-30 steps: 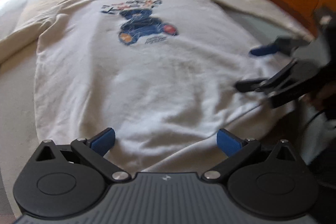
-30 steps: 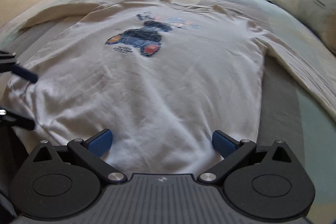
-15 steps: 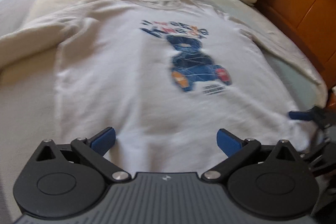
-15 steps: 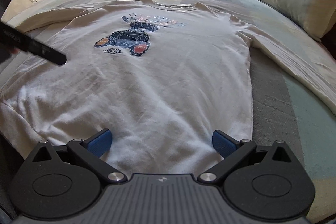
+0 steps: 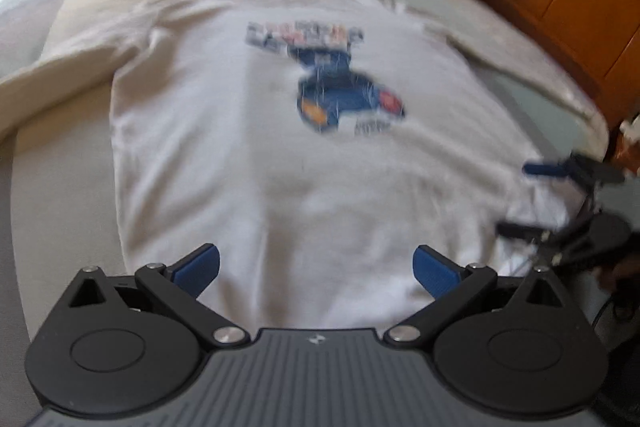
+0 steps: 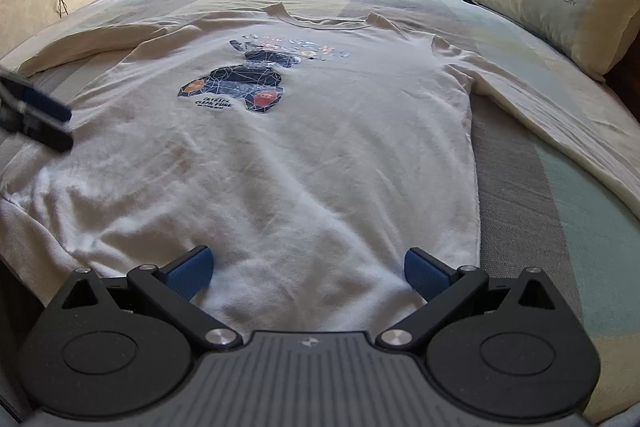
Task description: Fold clothes
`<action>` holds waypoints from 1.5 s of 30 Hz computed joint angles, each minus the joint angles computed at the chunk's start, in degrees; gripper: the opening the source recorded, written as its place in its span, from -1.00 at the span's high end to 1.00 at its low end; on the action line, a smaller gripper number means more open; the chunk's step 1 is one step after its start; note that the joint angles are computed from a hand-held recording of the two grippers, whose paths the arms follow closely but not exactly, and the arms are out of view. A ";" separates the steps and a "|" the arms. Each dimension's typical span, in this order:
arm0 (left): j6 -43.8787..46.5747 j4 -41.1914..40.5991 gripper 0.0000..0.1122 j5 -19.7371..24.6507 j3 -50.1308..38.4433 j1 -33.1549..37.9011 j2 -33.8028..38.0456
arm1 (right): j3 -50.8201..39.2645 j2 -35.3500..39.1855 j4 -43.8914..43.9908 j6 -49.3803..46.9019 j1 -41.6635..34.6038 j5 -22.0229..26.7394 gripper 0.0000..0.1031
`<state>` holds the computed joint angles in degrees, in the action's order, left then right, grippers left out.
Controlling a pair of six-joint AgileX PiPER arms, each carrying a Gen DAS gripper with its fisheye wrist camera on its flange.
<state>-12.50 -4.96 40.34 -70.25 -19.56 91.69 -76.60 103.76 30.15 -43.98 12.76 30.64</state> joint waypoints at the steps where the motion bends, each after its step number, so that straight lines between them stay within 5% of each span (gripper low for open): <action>1: -0.98 0.97 -0.82 -0.59 1.50 -0.31 -0.79 | 0.01 -0.02 -0.06 0.05 0.02 -0.01 -1.00; 10: -4.38 8.05 -0.82 3.87 -1.19 -1.18 -2.75 | 1.12 -0.39 1.13 -0.89 0.07 -1.35 -1.00; 19: -2.74 5.90 -0.82 2.93 -18.41 3.76 13.62 | 1.90 -0.61 2.75 -2.37 -0.10 -2.12 -1.00; 29: -9.89 15.50 -0.82 -8.21 -1.10 0.15 5.49 | 4.72 -1.24 11.11 -11.50 -1.16 -4.27 -1.00; 35: -12.07 14.26 -0.82 0.06 -6.55 0.30 6.22 | 7.75 -1.86 21.47 -22.82 -2.09 -6.21 -1.00; 45: -17.12 17.45 -0.82 5.12 -16.92 -5.04 12.85 | 9.55 -2.25 28.73 -31.33 -3.08 -5.94 -1.00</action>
<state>-29.62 12.50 45.47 -87.17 -24.60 104.54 -67.04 101.51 58.88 -75.31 9.68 24.69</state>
